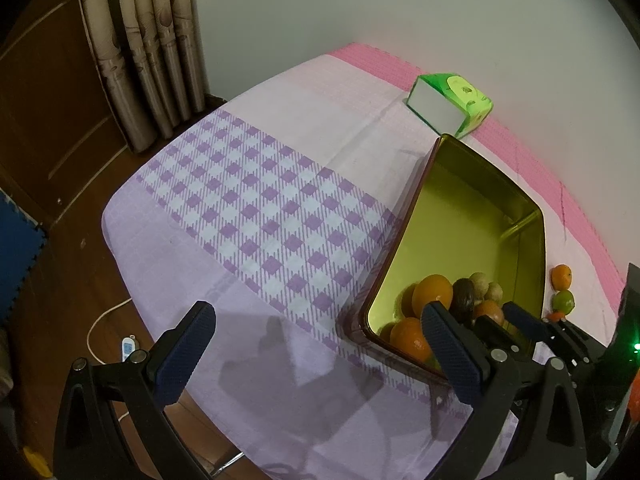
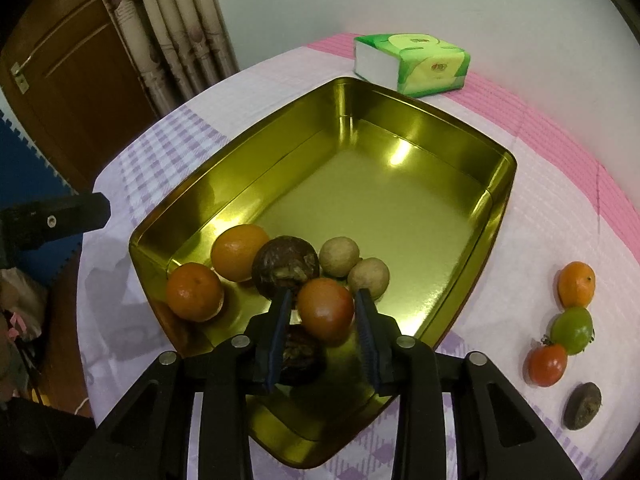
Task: Organize fruits
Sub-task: 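Carry the orange tomato with the right tool into the tray and release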
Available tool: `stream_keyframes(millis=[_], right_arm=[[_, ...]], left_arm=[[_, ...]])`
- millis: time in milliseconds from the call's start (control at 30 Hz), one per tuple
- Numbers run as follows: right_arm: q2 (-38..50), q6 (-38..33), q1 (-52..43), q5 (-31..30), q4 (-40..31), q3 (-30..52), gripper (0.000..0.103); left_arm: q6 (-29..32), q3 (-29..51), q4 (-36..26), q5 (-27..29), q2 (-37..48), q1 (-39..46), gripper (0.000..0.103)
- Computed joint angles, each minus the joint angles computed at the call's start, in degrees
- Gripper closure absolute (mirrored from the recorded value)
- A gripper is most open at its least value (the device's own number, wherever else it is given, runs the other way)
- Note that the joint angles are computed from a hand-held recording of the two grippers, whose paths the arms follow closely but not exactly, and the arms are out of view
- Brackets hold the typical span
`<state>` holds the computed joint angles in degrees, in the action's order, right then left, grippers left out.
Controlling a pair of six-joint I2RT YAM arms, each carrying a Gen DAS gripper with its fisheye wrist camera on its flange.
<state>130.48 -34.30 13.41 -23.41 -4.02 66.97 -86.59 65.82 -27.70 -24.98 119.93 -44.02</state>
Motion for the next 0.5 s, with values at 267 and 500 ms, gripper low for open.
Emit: stream_keyframes(millis=[267,500], right_arm=[[-4.5,0.1,-2.3,-3.1,0.9,-3.7,0.030],[-8.1,-2.4,-9.9,-6.2,-0.1,-6.5,0.019]], left_arm=[[0.3,0.2,-0.1,0.2,0.4,-0.1,0.001],[0.7,1.2,-0.9,-0.3,0.9,-0.2,0.001]])
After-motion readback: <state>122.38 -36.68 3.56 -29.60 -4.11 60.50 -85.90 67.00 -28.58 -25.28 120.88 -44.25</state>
